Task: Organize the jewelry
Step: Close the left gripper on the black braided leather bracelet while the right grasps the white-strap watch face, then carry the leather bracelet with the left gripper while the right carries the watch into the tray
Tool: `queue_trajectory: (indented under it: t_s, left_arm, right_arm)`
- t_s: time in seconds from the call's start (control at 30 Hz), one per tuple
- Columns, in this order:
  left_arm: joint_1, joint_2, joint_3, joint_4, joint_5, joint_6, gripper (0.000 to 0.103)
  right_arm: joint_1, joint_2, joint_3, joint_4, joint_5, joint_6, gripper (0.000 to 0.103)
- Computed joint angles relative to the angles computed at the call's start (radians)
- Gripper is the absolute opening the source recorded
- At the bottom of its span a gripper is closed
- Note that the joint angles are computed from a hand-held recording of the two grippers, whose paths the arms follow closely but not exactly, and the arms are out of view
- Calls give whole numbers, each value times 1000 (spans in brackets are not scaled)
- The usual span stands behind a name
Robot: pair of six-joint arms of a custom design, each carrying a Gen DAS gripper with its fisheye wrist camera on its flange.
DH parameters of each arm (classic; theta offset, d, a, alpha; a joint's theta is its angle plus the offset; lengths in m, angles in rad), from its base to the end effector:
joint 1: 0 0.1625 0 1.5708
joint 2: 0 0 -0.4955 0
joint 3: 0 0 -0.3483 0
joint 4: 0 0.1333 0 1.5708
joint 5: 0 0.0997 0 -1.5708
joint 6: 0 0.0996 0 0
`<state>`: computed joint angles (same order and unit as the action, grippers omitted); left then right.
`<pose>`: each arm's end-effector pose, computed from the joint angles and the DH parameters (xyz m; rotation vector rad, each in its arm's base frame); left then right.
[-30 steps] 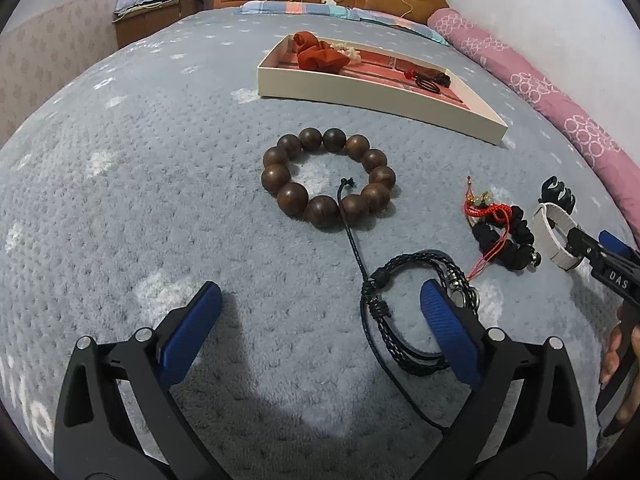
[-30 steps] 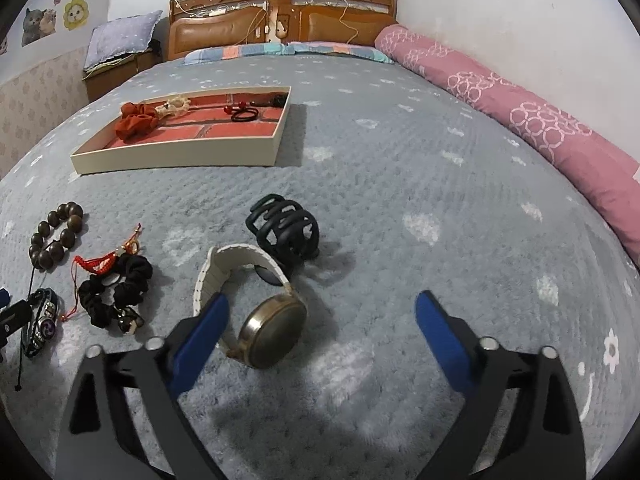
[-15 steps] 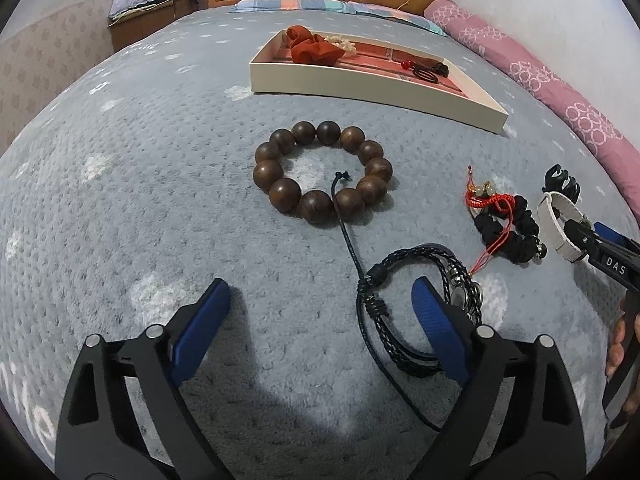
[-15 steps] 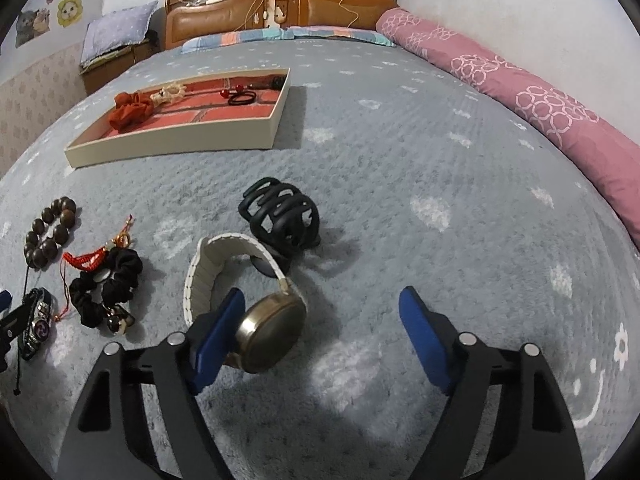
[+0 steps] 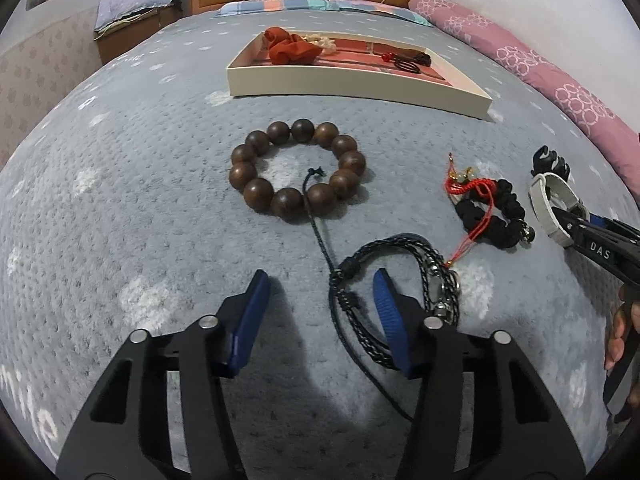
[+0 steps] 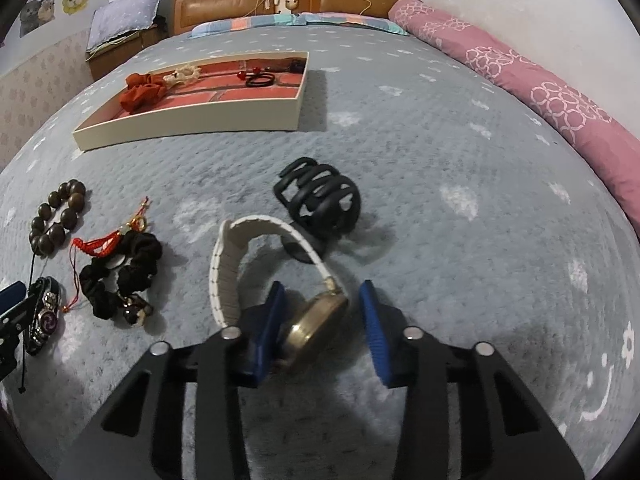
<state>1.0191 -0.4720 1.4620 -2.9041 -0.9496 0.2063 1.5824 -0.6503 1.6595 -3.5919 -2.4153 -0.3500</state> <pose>-0.2321 -0.7420 0.0539 0.8053 2.4025 -0.5716 0.0668 -0.6881 0.2171 -0.1296 -2.0495 0.9376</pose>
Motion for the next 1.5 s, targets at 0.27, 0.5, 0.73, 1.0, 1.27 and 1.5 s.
queue_trajectory:
  t_s: [0.27,0.5,0.73,1.0,1.27,1.5]
  left_arm:
    - [2,-1,0,0,-26,14,30]
    - [-2,2,1,-12,-24,34,13]
    - [1,-1,-3,-1,-38,36,12]
    - [-4,-11,1,-5,-45,42,12]
    - [-17,-27,-12,-27,-62,60,11]
    - [-23,-11,-96,-7,-54,79,10]
  right_arm:
    - [-3,-5,10,-4,20,4,31]
    - [-10,-18,31,-23,58,14,22]
    - [-11,-30,44,-20,74,24,13]
    - [-4,-41,57,-35,84,5,13]
    - [15,-52,45,-44,96,-24,13]
    - [31,-42,-20,-7,94,-53,13]
